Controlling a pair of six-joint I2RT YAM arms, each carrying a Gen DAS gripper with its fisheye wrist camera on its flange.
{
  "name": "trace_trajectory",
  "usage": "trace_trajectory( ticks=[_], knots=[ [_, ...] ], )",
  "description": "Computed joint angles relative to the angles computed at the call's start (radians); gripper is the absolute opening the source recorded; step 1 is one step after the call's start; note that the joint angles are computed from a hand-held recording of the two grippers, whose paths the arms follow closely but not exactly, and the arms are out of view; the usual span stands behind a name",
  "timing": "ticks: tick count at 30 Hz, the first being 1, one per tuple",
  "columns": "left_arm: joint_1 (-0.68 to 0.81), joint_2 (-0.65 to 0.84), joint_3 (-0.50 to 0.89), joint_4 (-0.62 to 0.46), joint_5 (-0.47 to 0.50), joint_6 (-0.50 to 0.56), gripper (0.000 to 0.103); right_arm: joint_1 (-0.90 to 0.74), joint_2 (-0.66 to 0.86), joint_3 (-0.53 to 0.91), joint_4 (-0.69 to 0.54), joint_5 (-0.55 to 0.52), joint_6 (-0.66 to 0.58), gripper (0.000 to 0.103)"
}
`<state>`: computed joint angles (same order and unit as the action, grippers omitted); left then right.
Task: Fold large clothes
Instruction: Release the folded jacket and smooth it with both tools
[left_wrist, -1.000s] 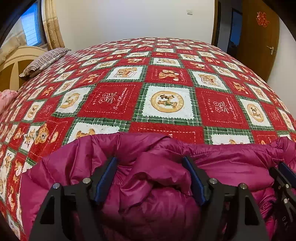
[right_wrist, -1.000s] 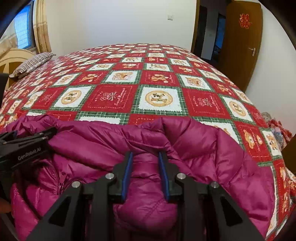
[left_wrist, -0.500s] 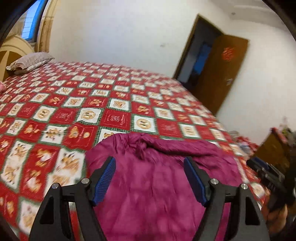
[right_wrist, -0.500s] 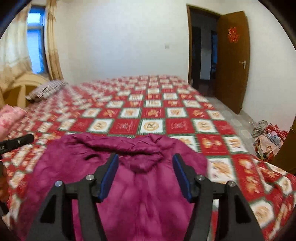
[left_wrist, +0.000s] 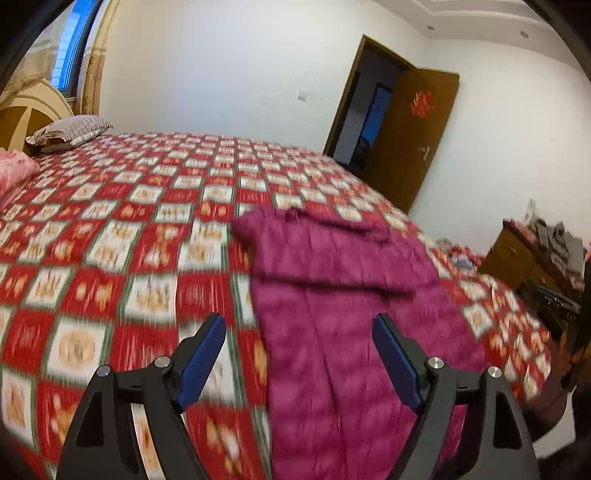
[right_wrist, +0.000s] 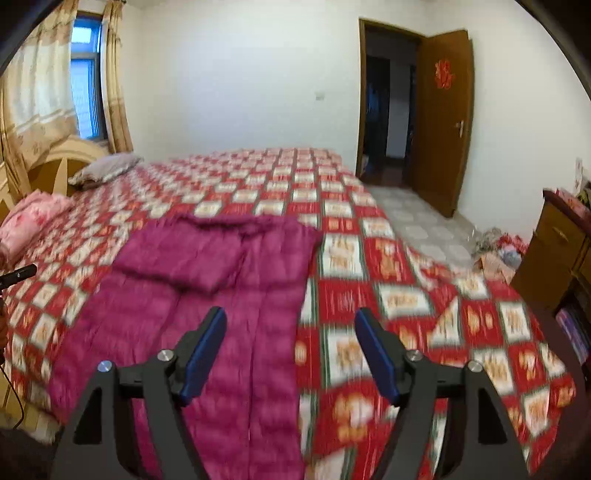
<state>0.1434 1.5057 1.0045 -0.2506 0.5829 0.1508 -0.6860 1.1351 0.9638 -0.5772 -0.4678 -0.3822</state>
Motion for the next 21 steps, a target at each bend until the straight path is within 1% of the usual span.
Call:
trace_trajectory(
  ticks=[2,5,6,8,9,13,15,16,18,20,21],
  knots=[
    [0.002,-0.033,-0.089,0.008,-0.017,0.024,0.082,-0.005,-0.014,-0.067,-0.006,0.02,-0.018,0.074],
    [-0.012,-0.042,-0.2,0.032,-0.015,0.014,0.082,0.031,0.008,-0.167,0.027,0.063,-0.009,0.074],
    [-0.024,-0.036,-0.23,0.046,-0.018,0.013,0.082,0.051,0.022,-0.195,0.052,0.085,0.003,0.074],
    [-0.043,-0.043,-0.284,0.09,-0.056,0.002,0.082,0.086,0.044,-0.241,0.098,0.135,0.008,0.074],
    [-0.053,-0.045,-0.307,0.107,-0.079,-0.006,0.082,0.119,0.062,-0.26,0.132,0.182,0.018,0.074],
    [-0.058,-0.038,-0.353,0.12,-0.098,-0.017,0.082,0.111,0.066,-0.302,0.121,0.184,-0.003,0.073],
    [-0.054,-0.021,-0.364,0.118,-0.092,-0.017,0.082,0.123,0.085,-0.325,0.138,0.242,0.007,0.072],
    [-0.051,-0.017,-0.373,0.121,-0.087,-0.013,0.082,0.113,0.09,-0.332,0.135,0.233,0.004,0.067],
    [-0.055,-0.037,-0.403,0.146,-0.091,-0.015,0.082,0.099,0.104,-0.343,0.121,0.218,-0.002,0.067],
    [-0.06,-0.041,-0.409,0.136,-0.076,0.0,0.082,0.126,0.082,-0.371,0.132,0.269,-0.018,0.066],
    [-0.064,-0.037,-0.409,0.133,-0.073,0.002,0.082,0.133,0.082,-0.372,0.123,0.276,-0.031,0.066]
  ],
)
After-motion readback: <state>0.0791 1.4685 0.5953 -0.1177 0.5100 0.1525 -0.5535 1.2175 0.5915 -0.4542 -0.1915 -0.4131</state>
